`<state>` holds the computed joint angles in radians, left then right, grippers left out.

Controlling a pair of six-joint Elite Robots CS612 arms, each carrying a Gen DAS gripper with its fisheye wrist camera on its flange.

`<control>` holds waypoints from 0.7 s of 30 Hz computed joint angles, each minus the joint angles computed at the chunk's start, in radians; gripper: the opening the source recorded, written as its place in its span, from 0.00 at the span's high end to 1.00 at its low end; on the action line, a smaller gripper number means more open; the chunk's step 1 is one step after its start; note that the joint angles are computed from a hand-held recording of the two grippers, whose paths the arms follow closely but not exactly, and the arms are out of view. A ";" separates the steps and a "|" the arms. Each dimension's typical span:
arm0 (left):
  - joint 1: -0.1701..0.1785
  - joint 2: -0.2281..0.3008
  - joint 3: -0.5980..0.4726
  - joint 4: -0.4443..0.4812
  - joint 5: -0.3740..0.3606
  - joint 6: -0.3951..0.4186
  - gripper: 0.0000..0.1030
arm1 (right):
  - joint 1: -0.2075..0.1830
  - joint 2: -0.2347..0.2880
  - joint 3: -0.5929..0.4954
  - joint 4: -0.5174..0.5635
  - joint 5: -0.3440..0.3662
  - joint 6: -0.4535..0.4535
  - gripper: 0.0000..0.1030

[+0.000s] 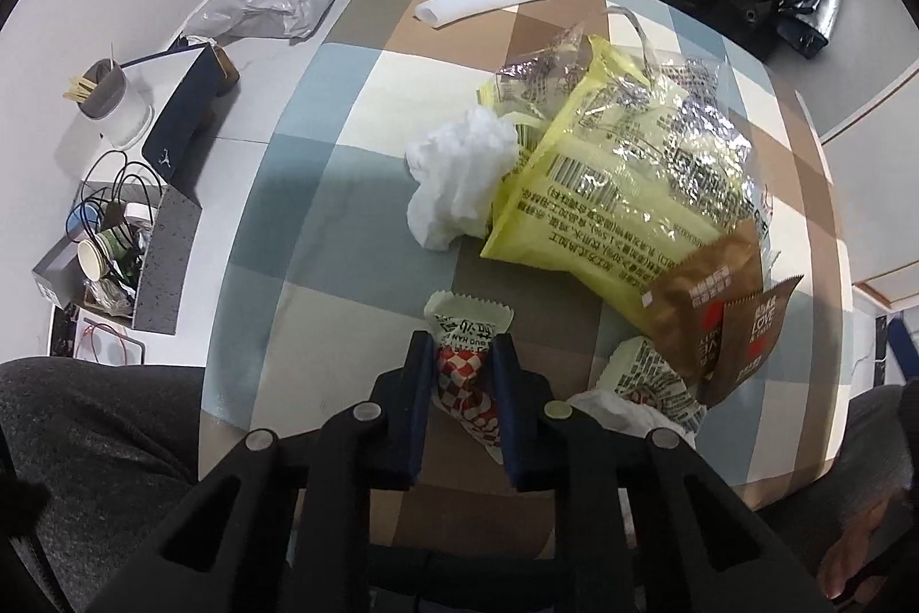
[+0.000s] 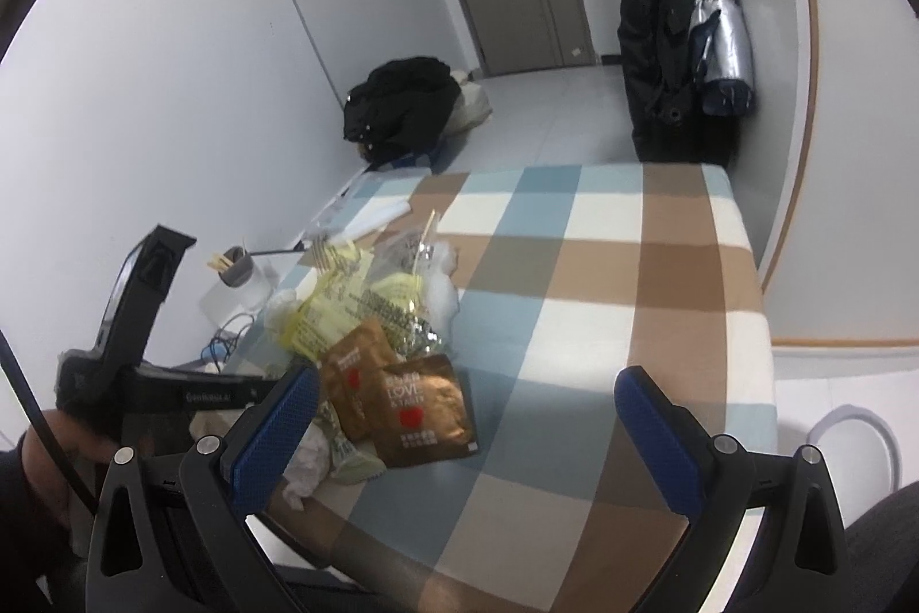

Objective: Collect trash
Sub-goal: 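Grasp the red-checkered wrapper with the left tool while the right tool grasps the brown packet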

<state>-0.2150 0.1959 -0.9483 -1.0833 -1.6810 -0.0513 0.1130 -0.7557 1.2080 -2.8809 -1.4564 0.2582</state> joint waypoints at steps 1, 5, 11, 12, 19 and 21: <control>0.001 0.001 0.003 -0.009 -0.003 -0.003 0.85 | -0.001 0.000 0.000 0.013 0.004 0.003 0.01; 0.001 0.006 -0.006 -0.030 -0.007 -0.010 0.85 | -0.002 -0.003 -0.001 0.052 0.005 0.009 0.05; 0.002 0.022 -0.045 -0.092 -0.015 0.001 0.85 | -0.004 0.000 -0.015 0.119 0.018 0.003 0.17; 0.002 0.025 -0.050 -0.102 -0.014 0.005 0.85 | -0.003 0.002 -0.020 0.136 0.015 0.002 0.18; 0.013 0.036 -0.065 -0.160 -0.050 0.007 0.85 | 0.003 0.016 -0.061 0.222 0.007 -0.008 0.23; 0.017 0.036 -0.061 -0.170 -0.055 0.007 0.85 | 0.007 0.020 -0.072 0.237 0.004 -0.018 0.23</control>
